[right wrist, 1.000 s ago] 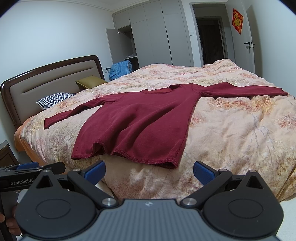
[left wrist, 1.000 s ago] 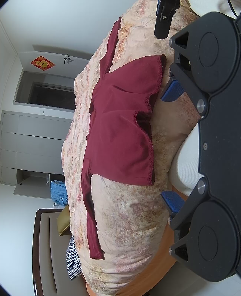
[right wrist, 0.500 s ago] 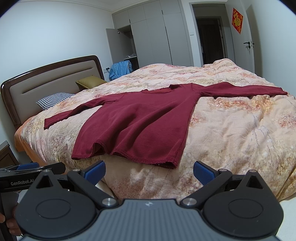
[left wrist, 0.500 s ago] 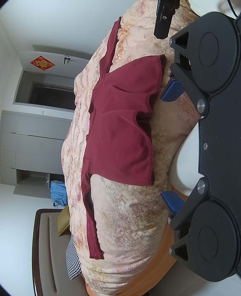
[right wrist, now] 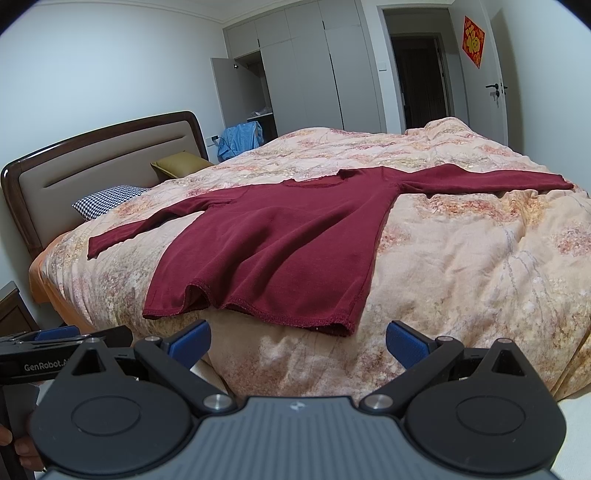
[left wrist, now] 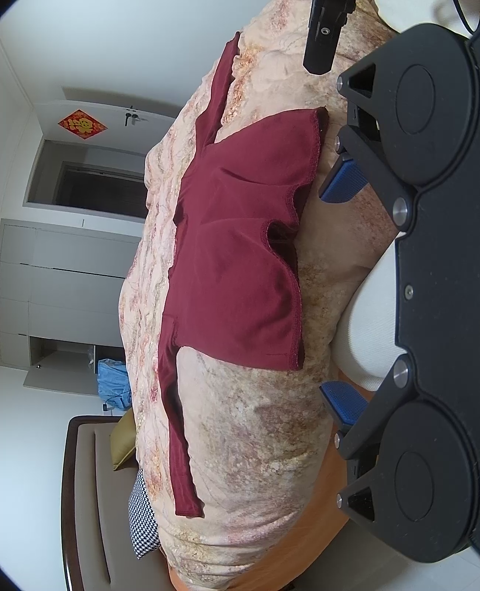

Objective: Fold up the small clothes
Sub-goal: 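Move both tools toward the sweater and grasp a sleeve cuff with the right gripper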

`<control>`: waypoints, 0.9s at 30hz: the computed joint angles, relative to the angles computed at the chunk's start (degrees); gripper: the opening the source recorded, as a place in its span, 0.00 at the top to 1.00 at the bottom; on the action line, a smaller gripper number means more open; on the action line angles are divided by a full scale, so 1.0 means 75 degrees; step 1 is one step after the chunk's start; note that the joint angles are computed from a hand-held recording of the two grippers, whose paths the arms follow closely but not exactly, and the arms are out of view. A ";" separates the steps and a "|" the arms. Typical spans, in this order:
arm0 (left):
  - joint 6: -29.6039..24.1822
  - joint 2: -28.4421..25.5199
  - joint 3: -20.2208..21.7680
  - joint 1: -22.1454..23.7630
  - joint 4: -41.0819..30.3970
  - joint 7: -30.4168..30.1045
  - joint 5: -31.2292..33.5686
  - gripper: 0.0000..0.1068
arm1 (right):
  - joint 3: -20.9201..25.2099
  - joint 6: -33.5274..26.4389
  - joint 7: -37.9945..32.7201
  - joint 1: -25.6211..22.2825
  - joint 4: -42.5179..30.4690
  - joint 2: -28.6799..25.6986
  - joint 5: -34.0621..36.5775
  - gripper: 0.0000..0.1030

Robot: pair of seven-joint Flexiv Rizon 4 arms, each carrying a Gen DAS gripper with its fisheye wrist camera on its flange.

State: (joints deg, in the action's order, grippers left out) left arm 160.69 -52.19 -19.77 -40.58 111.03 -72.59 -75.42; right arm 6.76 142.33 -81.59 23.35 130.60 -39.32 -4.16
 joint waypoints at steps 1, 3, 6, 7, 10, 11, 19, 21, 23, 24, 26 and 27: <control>-0.0013 0.0022 -0.0011 0.0007 0.0023 0.0002 -0.0012 0.04 | -0.0001 -0.0006 -0.0001 0.0001 -0.0006 0.0001 0.0002 0.00; -0.0129 0.0082 0.0002 0.0081 0.0065 0.0036 0.0030 0.04 | 0.0005 -0.0024 0.0012 -0.0023 -0.0006 0.0006 -0.0026 0.00; -0.0270 0.0147 0.0071 0.0130 0.0194 -0.0068 0.0239 0.04 | 0.0042 0.0025 0.0044 -0.0076 0.0010 -0.0008 -0.0093 0.00; -0.0339 0.0169 0.0093 0.0145 0.0212 -0.0055 0.0293 0.04 | 0.0077 0.0062 0.0079 -0.0136 0.0021 -0.0021 -0.0186 0.00; -0.0590 0.0195 0.0186 0.0230 0.0133 0.0070 0.0442 0.04 | 0.0141 0.0014 0.0256 -0.0299 -0.0018 -0.0021 -0.0430 0.00; -0.0691 0.0205 0.0201 0.0266 0.0052 0.0154 0.0427 0.04 | 0.0227 0.0004 0.0436 -0.0513 -0.0049 -0.0052 -0.0726 0.00; -0.1465 0.0143 0.0436 0.0614 -0.1267 0.1802 0.0332 0.04 | 0.0228 -0.0224 0.1710 -0.1476 -0.0997 -0.0587 -0.1930 0.00; -0.1560 0.0044 0.0421 0.0715 -0.1764 0.2354 0.0218 0.04 | 0.0062 -0.0211 0.1784 -0.1407 -0.1338 -0.0720 -0.1659 0.00; -0.1713 -0.0081 0.0340 0.0848 -0.2317 0.2918 0.0102 0.04 | -0.0086 -0.0372 0.1906 -0.1450 -0.1707 -0.0839 -0.1587 0.00; -0.1842 -0.0142 0.0293 0.0927 -0.2593 0.3240 0.0070 0.04 | -0.0132 -0.0521 0.2013 -0.1546 -0.1920 -0.0905 -0.1668 0.00; -0.2059 -0.0313 0.0168 0.1052 -0.3288 0.4059 -0.0171 0.04 | -0.0202 -0.0836 0.2235 -0.1729 -0.2356 -0.1061 -0.1810 0.00; -0.2107 -0.0431 0.0093 0.1103 -0.3671 0.4469 -0.0293 0.04 | -0.0227 -0.0996 0.2360 -0.1822 -0.2584 -0.1144 -0.1860 0.00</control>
State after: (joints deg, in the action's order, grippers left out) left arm 144.88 -55.42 -19.07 -32.31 83.50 -39.07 -77.62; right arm 5.06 134.86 -63.90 9.68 111.22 -47.90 -18.11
